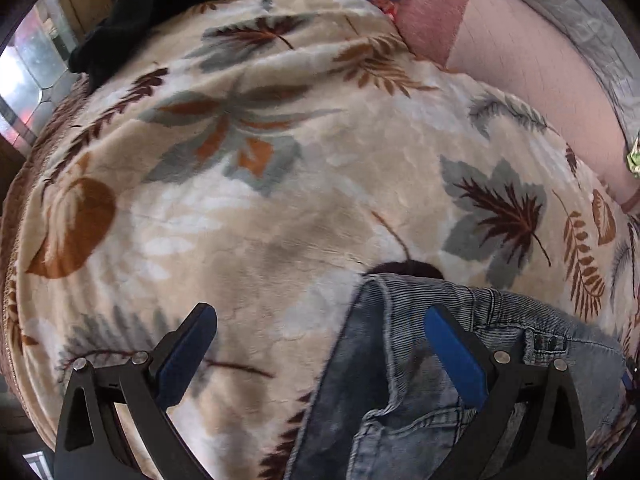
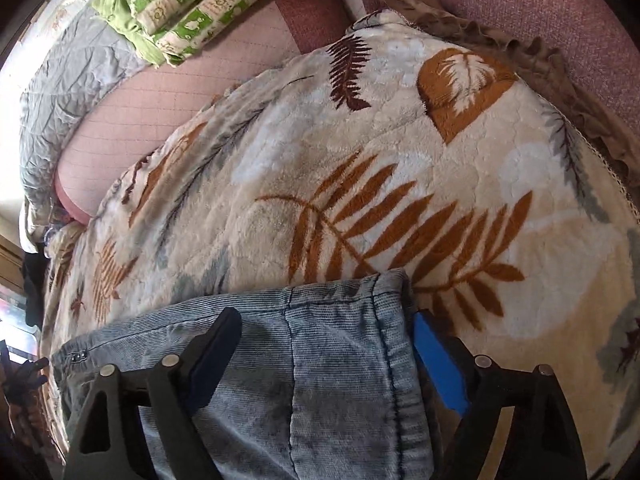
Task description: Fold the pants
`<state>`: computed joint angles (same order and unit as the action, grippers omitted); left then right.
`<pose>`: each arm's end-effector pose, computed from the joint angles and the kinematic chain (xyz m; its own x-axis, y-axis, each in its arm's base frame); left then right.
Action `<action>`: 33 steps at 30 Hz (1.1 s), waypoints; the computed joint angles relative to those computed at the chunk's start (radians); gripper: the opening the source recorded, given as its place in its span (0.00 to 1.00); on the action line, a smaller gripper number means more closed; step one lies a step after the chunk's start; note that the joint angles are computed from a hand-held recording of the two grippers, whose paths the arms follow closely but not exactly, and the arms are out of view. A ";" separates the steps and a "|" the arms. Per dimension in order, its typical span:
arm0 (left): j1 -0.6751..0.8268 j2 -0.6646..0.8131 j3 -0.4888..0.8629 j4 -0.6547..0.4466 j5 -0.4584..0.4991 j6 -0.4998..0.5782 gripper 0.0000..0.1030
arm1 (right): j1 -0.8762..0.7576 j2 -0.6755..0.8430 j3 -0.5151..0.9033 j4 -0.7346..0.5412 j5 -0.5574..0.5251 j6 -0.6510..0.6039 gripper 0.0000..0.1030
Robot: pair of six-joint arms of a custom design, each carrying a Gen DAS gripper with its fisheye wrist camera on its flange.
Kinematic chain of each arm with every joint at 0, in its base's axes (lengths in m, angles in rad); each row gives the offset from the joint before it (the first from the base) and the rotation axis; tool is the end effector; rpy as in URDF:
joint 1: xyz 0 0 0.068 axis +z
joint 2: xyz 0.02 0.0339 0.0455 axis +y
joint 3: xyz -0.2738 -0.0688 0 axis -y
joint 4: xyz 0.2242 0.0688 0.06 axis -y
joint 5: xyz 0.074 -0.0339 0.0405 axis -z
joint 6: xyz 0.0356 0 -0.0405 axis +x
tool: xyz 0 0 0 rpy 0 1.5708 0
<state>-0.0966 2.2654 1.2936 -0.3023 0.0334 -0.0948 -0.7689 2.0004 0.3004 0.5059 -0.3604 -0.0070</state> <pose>0.4013 -0.0401 0.0677 -0.9576 -0.0023 -0.2880 0.0155 0.9981 -0.0595 0.1554 -0.1329 0.0326 -0.6722 0.6412 -0.3701 0.5528 0.7672 0.3253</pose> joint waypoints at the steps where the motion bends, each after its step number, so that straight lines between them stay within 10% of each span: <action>1: -0.010 0.023 0.018 -0.004 0.000 -0.009 1.00 | 0.006 0.007 0.000 0.008 0.007 0.004 0.85; 6: -0.046 0.104 0.084 0.010 -0.006 -0.064 0.79 | 0.038 0.022 -0.004 0.049 0.052 0.024 0.70; 10: -0.068 0.064 0.045 0.060 0.044 -0.009 0.21 | 0.014 0.018 0.006 0.039 0.062 0.001 0.31; 11: -0.075 0.053 0.034 0.064 0.037 0.001 0.21 | -0.015 0.021 0.020 0.010 0.015 -0.023 0.18; 23: -0.034 -0.347 -0.260 0.172 0.162 0.027 0.18 | -0.232 -0.310 -0.023 -0.236 -0.231 -0.184 0.15; 29: 0.033 -0.667 -0.426 0.132 0.266 0.062 0.18 | -0.440 -0.666 0.012 -0.617 -0.420 -0.308 0.15; 33: 0.124 -0.888 -0.581 0.081 0.367 0.121 0.17 | -0.690 -0.733 0.097 -1.009 -0.526 -0.650 0.15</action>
<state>0.0269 1.3773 0.7127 -0.2213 0.4002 0.0264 -1.4586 1.2674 0.3976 -0.5032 -0.8861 -0.6568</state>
